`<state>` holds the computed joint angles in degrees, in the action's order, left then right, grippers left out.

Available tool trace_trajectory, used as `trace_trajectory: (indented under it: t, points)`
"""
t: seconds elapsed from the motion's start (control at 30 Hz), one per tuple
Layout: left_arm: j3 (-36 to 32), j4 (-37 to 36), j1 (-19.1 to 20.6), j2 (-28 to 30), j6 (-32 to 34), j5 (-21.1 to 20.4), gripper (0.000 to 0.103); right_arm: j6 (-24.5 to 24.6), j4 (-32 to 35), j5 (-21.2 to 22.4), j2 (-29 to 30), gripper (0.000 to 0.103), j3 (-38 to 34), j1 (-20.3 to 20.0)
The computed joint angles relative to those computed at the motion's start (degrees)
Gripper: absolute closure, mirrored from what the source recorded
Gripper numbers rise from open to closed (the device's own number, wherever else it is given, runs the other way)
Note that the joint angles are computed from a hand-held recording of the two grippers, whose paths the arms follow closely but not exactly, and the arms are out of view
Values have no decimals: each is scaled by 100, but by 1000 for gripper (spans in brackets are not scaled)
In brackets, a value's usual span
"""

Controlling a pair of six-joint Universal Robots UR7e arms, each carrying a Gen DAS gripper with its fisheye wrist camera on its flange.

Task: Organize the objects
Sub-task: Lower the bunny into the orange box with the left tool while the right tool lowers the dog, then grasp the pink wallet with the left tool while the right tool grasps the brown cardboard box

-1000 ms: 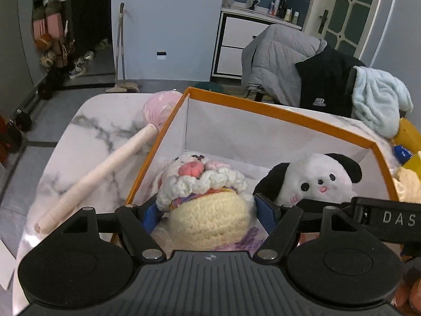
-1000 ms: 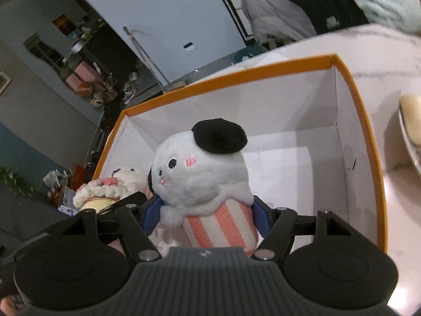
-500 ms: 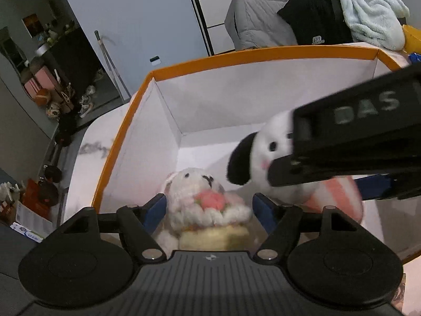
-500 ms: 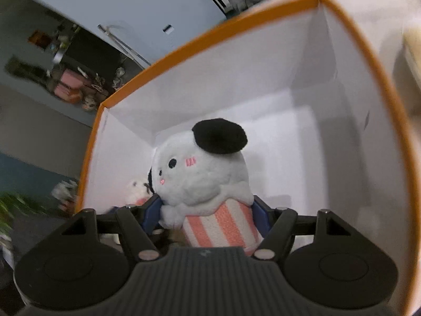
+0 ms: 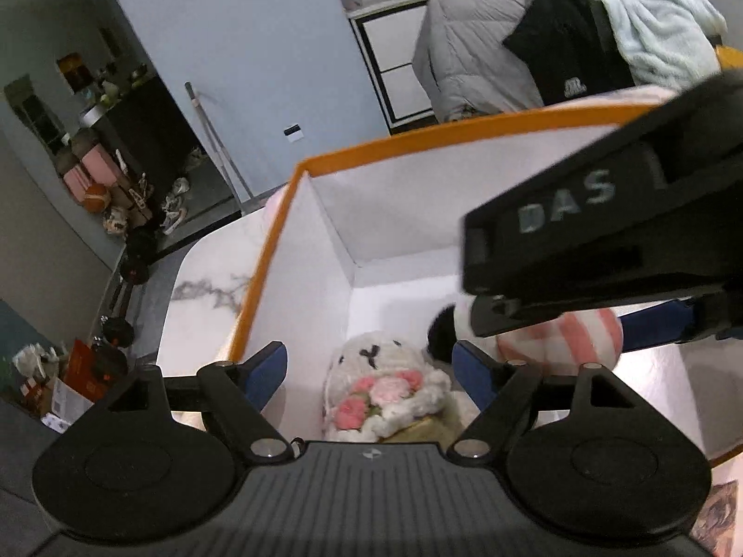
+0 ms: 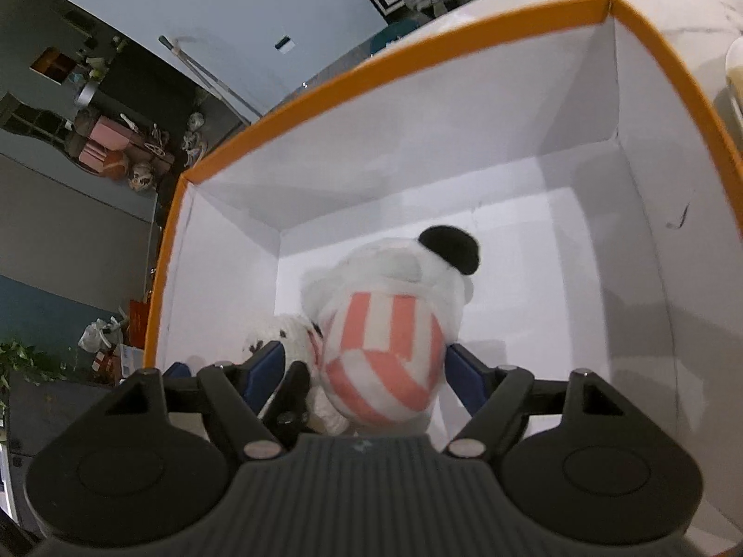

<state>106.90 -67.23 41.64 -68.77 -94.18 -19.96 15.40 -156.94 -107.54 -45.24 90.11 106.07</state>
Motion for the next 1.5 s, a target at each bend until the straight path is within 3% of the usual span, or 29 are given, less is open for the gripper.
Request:
trace_trajectory:
  t: [0.37, 0.7, 0.9, 1.03, 1.17, 1.27, 1.4, 1.5]
  points:
    - [-159, 957, -379, -273, -917, 27, 10, -657, -96, -284, -543, 26, 235, 392]
    - [40, 1673, -1120, -851, -1683, -146, 10, -1646, -388, -308, -1299, 26, 907, 814]
    - [751, 1129, -1689, -1588, -1677, -249, 10, -2671, -1395, -160, -1755, 22, 1709, 969]
    - [1150, 1666, -2170, -1858, -2551, -29, 9, -3384, -2269, -47, -1952, 12, 2238, 1021]
    - [1638, 1300, -2421, -2194, -2279, 154, 7, -4062, -3022, 157, -1993, 12, 2642, 1001]
    - [2003, 851, -2520, -2385, -1847, 284, 7, -4299, -3356, 426, -2088, 3, 2908, 928]
    - [2474, -173, -2588, -2681, -1056, 195, 7, -4273, -4037, 929, -2087, 2, 3268, 743]
    - [2591, -46, -2644, -2718, -1420, 94, 7, -4080, -4069, 919, -2007, 2, 3364, 653]
